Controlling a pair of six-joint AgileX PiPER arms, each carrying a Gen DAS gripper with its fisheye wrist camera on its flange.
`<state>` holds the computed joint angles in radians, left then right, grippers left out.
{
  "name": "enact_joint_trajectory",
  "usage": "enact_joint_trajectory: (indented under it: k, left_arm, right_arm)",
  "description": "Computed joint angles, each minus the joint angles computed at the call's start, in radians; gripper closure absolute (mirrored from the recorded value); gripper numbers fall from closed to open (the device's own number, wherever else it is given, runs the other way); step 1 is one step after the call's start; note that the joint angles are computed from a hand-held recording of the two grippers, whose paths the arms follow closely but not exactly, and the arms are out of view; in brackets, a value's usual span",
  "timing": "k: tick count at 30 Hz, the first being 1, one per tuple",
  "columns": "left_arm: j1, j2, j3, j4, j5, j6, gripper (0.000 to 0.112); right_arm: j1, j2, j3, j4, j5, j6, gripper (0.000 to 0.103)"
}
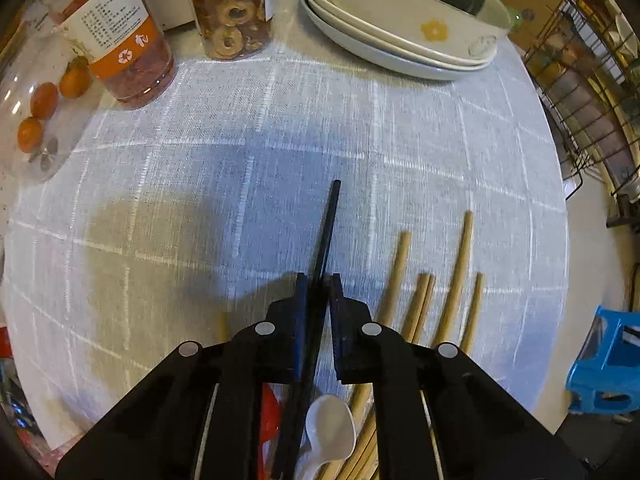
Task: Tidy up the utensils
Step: 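Lower the left gripper onto the utensils and grasp the black chopstick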
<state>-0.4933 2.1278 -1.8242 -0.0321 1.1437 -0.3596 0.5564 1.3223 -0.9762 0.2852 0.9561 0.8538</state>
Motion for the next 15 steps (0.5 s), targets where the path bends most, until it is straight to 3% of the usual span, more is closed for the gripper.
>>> enact_joint_trajectory:
  k: [7,10,12,15]
  left_arm:
    - [0.095,-0.239,0.314,-0.116,-0.214,0.084,0.103]
    - [0.138,-0.288,0.376,-0.167,-0.21,0.125,0.103]
    - [0.173,-0.337,0.446,-0.231,-0.268,0.185,0.103]
    - [0.229,-0.39,0.525,-0.334,-0.275,0.27,0.103]
  right_arm:
    - [-0.004,0.051,0.009,0.014,-0.03,-0.044,0.062]
    - [0.017,0.068,-0.005,0.014,-0.038,-0.054,0.062]
    - [0.035,0.079,-0.018,0.007,-0.042,-0.052,0.062]
    - [0.053,0.105,-0.029,0.009,-0.05,-0.054,0.062]
